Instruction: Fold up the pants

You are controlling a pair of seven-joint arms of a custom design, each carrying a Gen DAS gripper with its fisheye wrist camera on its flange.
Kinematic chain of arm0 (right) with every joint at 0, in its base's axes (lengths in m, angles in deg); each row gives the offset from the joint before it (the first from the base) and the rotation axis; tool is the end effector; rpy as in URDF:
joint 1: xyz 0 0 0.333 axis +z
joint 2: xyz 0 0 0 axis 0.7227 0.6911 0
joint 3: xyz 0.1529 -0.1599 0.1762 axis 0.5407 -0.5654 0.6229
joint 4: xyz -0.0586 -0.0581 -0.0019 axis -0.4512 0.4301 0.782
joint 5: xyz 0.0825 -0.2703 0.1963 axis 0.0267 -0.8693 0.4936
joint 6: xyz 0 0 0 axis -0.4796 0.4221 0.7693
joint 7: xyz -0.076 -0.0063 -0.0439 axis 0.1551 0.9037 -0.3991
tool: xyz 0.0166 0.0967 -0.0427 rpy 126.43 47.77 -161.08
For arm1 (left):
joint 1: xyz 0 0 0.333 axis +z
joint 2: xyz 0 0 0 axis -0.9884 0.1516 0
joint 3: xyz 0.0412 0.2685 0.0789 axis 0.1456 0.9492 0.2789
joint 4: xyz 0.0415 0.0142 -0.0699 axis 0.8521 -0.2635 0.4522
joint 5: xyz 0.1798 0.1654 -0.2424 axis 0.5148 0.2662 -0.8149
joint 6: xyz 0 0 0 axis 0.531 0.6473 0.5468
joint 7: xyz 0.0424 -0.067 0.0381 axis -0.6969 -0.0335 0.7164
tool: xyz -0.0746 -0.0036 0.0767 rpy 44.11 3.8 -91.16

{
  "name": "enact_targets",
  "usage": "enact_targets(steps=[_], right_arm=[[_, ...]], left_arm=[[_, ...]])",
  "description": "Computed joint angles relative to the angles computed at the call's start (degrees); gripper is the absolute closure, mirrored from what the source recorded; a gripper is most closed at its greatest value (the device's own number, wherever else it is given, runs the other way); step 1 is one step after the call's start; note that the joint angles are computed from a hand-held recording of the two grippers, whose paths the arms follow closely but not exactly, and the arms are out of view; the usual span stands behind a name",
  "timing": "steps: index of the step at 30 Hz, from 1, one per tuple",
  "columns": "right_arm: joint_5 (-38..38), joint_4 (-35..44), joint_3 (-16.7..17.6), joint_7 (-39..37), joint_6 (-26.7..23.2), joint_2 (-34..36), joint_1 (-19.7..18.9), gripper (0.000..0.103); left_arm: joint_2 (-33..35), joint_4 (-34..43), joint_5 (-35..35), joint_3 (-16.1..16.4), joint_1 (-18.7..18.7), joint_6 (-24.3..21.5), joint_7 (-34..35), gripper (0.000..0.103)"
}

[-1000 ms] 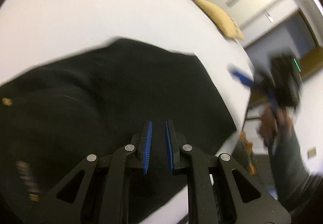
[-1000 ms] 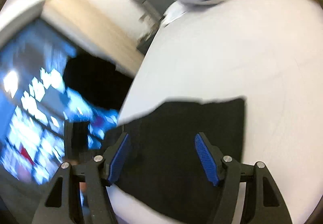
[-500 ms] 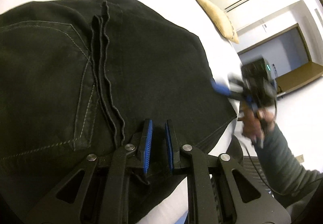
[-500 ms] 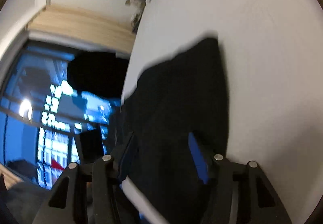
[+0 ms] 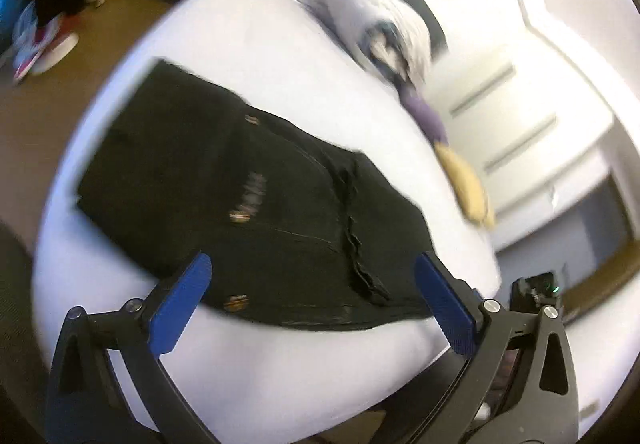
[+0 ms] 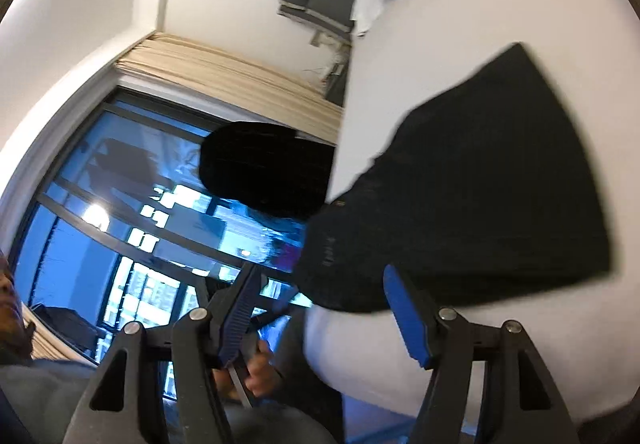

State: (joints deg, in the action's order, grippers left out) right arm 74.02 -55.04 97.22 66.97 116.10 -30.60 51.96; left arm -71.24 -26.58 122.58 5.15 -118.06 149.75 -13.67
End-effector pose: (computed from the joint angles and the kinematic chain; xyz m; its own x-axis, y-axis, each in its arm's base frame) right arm 0.5791 0.2187 0.4693 0.4480 -0.1906 -0.8735 -0.8892 -0.1963 -0.4132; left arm 0.2994 -0.4691 0.4939 0.4118 -0.6029 0.6834 -0.4017 -0.7932 -0.4577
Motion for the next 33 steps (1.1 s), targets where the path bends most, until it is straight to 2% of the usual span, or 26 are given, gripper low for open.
enact_targets(steps=[2, 3, 5, 7, 10, 13, 14, 17, 20, 23, 25, 26, 28, 31, 33], right_arm=[[1.7, 1.3, 1.4, 1.1, 1.5, 1.1, 1.6, 0.035], [2.2, 2.0, 1.8, 1.5, 2.1, 1.6, 2.2, 0.035], [3.4, 3.9, 2.9, 2.1, 2.1, 3.1, 2.7, 0.035], [3.5, 5.1, 3.7, 2.3, 2.1, 3.8, 3.5, 0.035], [2.0, 5.7, 4.0, 2.1, 0.8, 3.9, 3.7, 0.035], [1.0, 5.7, 4.0, 2.4, 0.9, 4.1, 4.3, 0.035], [0.6, 5.8, 3.9, 2.8, 1.4, 4.2, 4.5, 0.035], [0.6, 5.8, 3.7, 3.4, 1.5, 4.5, 4.0, 0.035], [-0.1, 7.1, 3.4, 3.8, 1.9, 5.7, 3.6, 0.035], [-1.6, 10.1, 3.4, 5.3, 2.6, 7.4, 3.7, 0.035], [-3.3, 13.0, 3.4, 6.9, 3.6, 9.1, 4.1, 0.035], [-4.3, 14.4, 3.5, 7.7, 4.1, 9.9, 4.3, 0.035], [-7.8, 17.9, 3.3, 10.4, 5.8, 11.9, 5.3, 0.035], [-12.7, 22.6, 3.4, 15.0, 7.4, 14.9, 6.5, 0.036], [-17.9, 27.2, 2.7, 19.7, 8.0, 17.9, 8.1, 0.040]], left_arm=[[-4.0, -5.8, 2.3, -0.2, 0.1, 1.3, -10.0, 0.000], [-5.6, -8.5, 4.2, -0.8, 0.2, 0.4, -16.8, 0.000], [-10.3, -15.1, 7.9, -1.5, 1.7, 2.1, -27.4, 0.000], [-11.4, -18.2, 10.0, -2.4, 3.0, 2.9, -35.2, 0.001], [-14.6, -23.0, 12.7, -3.2, 4.6, 4.3, -42.9, 0.001], [-15.5, -25.7, 15.8, -3.5, 6.2, 5.4, -48.1, 0.002], [-14.6, -25.5, 16.6, -4.2, 6.4, 4.5, -49.8, 0.002], [-13.6, -25.6, 18.1, -3.8, 6.8, 4.2, -51.6, 0.002], [-13.4, -25.9, 18.7, -3.1, 7.1, 4.5, -53.4, 0.009], [-13.5, -26.7, 19.2, -2.6, 7.4, 5.3, -55.6, 0.029], [-13.7, -27.9, 22.5, -2.6, 7.7, 5.9, -61.8, 0.062], [-13.5, -28.5, 24.2, -2.6, 7.9, 6.1, -65.4, 0.070], [-13.2, -29.3, 26.6, -2.4, 7.8, 5.9, -70.6, 0.076], [-13.7, -29.5, 26.7, -1.9, 7.7, 6.3, -70.4, 0.080], [-14.0, -29.7, 26.9, -1.7, 7.7, 6.7, -70.4, 0.083]])
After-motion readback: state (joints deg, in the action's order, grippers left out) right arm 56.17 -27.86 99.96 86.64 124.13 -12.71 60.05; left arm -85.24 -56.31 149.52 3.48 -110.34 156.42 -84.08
